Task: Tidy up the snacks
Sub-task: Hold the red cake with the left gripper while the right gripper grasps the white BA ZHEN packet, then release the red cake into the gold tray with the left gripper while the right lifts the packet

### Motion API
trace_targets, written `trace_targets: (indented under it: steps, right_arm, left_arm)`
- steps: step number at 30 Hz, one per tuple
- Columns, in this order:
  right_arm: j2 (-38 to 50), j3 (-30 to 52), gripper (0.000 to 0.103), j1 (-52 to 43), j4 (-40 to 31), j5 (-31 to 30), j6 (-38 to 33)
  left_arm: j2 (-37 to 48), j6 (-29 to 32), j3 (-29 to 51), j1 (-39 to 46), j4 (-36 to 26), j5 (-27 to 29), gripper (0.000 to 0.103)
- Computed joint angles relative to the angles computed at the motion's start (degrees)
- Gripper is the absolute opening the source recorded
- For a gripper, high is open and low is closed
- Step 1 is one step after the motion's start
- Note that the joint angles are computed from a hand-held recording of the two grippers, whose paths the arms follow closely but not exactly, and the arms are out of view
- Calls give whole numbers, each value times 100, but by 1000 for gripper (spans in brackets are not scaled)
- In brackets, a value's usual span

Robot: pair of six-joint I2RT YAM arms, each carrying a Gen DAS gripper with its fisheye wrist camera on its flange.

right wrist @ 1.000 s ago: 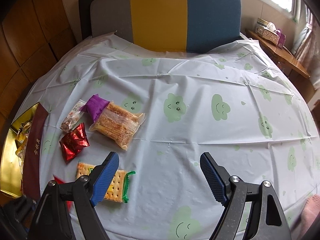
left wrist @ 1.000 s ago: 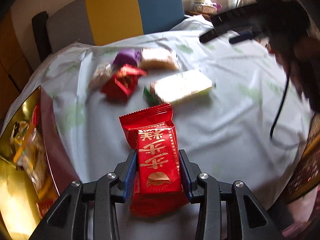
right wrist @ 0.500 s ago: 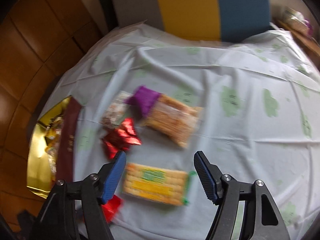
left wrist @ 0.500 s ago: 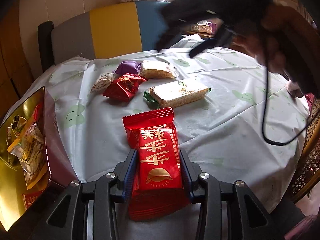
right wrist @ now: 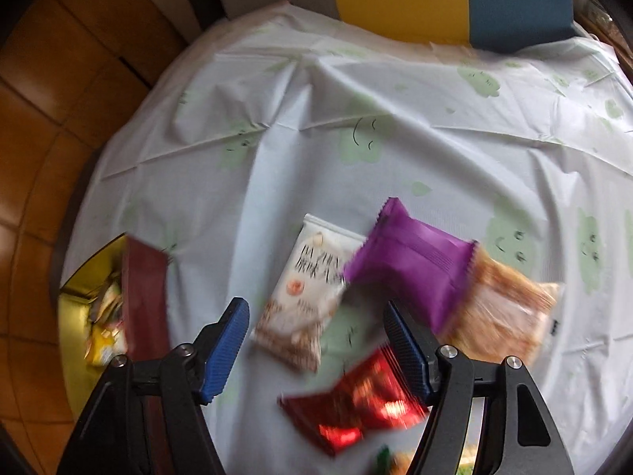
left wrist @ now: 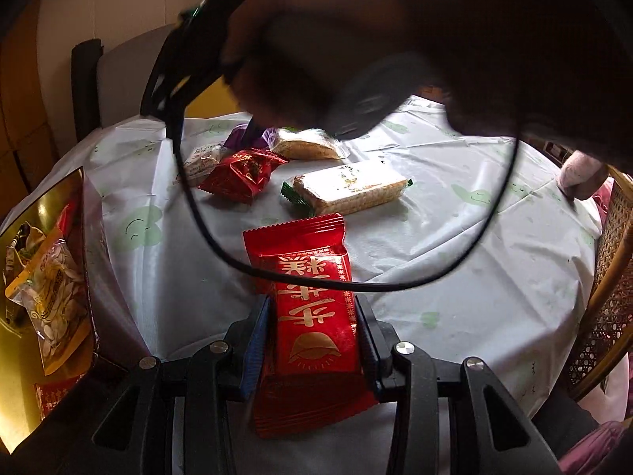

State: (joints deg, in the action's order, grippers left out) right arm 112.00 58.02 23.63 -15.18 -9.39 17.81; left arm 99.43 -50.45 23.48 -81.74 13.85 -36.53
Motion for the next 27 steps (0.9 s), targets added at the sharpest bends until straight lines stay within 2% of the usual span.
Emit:
trace_targets:
  steps: [4,6,8,10,12,17,22,27]
  right_arm:
    - [263,280,75,291,-5,491,-89]
    - [322,339,69,493,-36,831,-387]
    - [270,252,41,673,25,1238,-775]
    - [102,122,36,641,26,1100,-883]
    - [-224,-165,35,598,180,1030,-962]
    - [-1615,-1143,35,313,335,346,-1371]
    - [-3136,-2062,35,-390,-156,-181,-2130]
    - [-3958,-2680,35,-1457,-674,55,-3060]
  left_arm:
    - [14,22,-65,16,147,25,42]
    - [43,14,-50,10,148,14,42]
    - [49,5,-66,15,178,21,42]
    - [48,-22,-73,-3,167,8,42]
    - [47,-43,-46,-21,101,-17,42]
    - [25,-114,9,-79,-58,-69,42]
    - [58,-161,53,-87,-125,-106,42]
    - [78,-217,119,-85,-243,-129,42]
